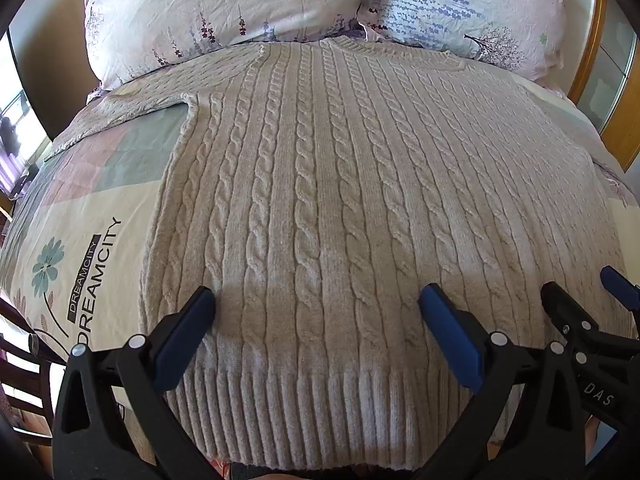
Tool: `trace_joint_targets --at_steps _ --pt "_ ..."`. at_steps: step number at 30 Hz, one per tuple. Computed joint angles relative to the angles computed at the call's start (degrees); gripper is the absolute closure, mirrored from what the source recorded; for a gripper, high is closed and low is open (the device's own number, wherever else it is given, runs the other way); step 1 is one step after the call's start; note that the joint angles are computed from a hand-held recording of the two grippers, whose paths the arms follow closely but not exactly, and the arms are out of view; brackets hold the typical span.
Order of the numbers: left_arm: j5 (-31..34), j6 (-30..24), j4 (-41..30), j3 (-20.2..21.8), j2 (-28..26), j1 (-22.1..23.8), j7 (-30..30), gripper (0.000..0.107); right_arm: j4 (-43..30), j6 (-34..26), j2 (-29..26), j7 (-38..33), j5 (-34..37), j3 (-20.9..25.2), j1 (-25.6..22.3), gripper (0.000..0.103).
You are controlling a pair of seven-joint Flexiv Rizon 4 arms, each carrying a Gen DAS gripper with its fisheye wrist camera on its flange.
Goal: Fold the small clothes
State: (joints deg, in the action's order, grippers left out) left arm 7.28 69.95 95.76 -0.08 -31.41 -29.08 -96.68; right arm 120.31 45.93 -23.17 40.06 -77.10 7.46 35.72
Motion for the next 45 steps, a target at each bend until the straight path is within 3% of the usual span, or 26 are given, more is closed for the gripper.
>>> trace_joint_targets --at_steps 27,39,43,45 --pt "0.22 0.06 0.01 -0.07 0.02 0.08 -0.08 0.005 -0.02 0.01 0.01 -0.12 0.09 0.02 -0.04 0.001" --pt "0.74 3.77 1.64 0.82 0.13 -0.54 -1.01 0.005 -0.51 1.32 -0.14 -1.89 0.22 -0.22 -0.5 0.001" --pt "0.34 2.21 1.09 0.54 0.15 -0.4 -0.5 0.005 0.7 1.19 0.26 0.51 -4.06 -0.7 -0.44 0.001" --pt "0.25 1.61 0.79 0.46 0.12 -0.35 -0.33 0.005 2.09 4.57 1.22 1.61 -10.41 -1.27 -2.42 0.001"
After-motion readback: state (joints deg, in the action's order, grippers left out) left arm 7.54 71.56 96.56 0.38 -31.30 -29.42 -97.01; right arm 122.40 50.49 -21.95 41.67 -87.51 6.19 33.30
